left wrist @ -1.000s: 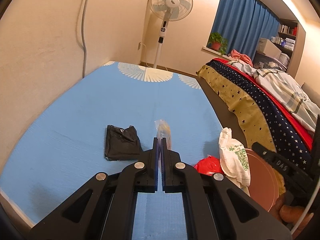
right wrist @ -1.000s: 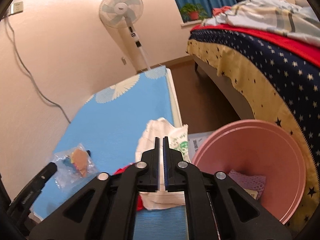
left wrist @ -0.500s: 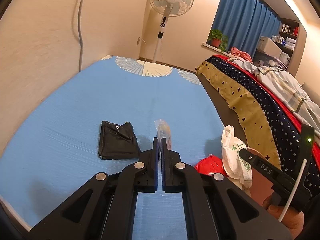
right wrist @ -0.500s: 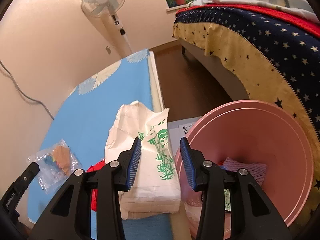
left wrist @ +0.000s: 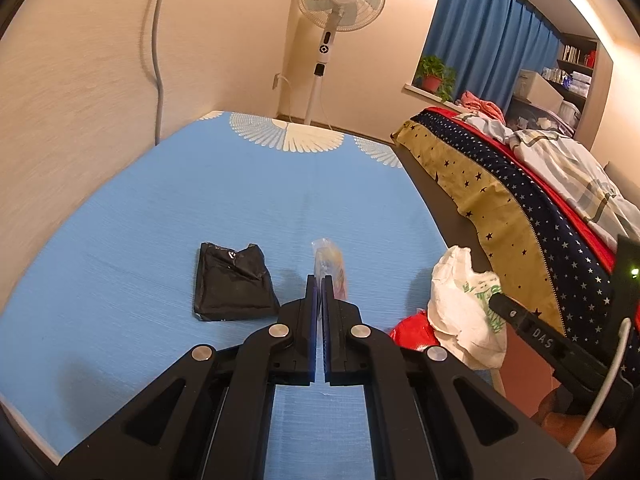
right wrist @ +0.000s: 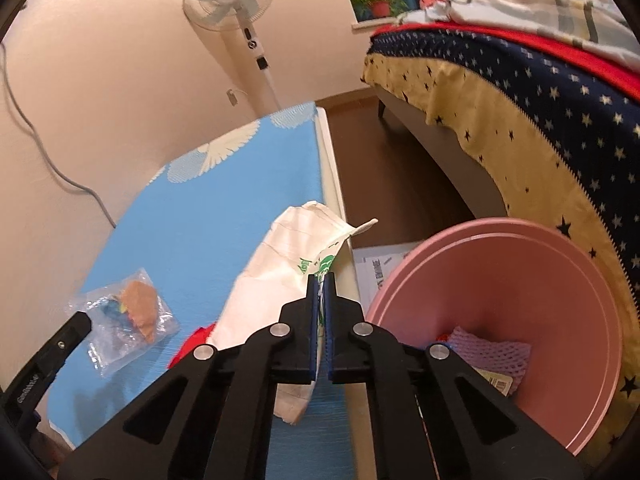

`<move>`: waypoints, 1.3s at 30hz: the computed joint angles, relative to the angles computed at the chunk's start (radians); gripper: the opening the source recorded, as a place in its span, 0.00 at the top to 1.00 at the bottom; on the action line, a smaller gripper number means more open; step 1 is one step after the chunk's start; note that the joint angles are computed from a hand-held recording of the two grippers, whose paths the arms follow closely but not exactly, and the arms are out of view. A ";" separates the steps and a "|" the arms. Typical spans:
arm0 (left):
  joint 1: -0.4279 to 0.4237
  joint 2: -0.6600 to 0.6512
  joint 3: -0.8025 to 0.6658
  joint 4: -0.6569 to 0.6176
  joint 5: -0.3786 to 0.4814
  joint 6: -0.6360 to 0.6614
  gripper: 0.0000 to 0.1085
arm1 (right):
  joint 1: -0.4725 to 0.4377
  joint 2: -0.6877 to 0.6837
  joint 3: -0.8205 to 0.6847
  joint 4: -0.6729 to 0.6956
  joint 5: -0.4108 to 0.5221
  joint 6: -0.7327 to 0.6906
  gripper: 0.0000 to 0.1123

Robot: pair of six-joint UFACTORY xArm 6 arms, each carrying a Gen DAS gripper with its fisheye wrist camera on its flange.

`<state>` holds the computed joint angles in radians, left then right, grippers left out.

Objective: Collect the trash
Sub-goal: 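Carry the clear bag and white bag over the pink bin with both tools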

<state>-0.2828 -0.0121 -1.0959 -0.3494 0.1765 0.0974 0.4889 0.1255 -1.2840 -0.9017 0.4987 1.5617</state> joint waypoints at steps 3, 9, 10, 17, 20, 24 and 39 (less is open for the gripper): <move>0.003 -0.009 0.007 0.006 -0.006 -0.008 0.98 | 0.010 -0.012 -0.005 -0.035 0.002 0.012 0.98; 0.000 -0.039 0.028 0.018 -0.020 -0.011 0.98 | 0.047 -0.044 -0.015 -0.120 0.047 0.017 0.98; -0.001 -0.042 0.031 0.025 -0.021 -0.014 0.98 | 0.052 -0.048 -0.017 -0.127 0.057 0.012 0.98; -0.001 -0.070 0.056 0.041 -0.028 -0.017 0.98 | 0.093 -0.084 -0.025 -0.173 0.143 -0.022 0.98; -0.004 -0.080 0.060 0.039 -0.030 -0.013 0.98 | 0.112 -0.097 -0.028 -0.185 0.188 -0.044 0.98; -0.013 -0.088 0.063 0.012 -0.030 0.013 0.98 | 0.132 -0.115 -0.027 -0.190 0.251 -0.067 0.98; -0.084 -0.106 0.054 -0.113 -0.022 0.136 0.98 | 0.183 -0.213 0.029 -0.209 0.442 -0.073 0.98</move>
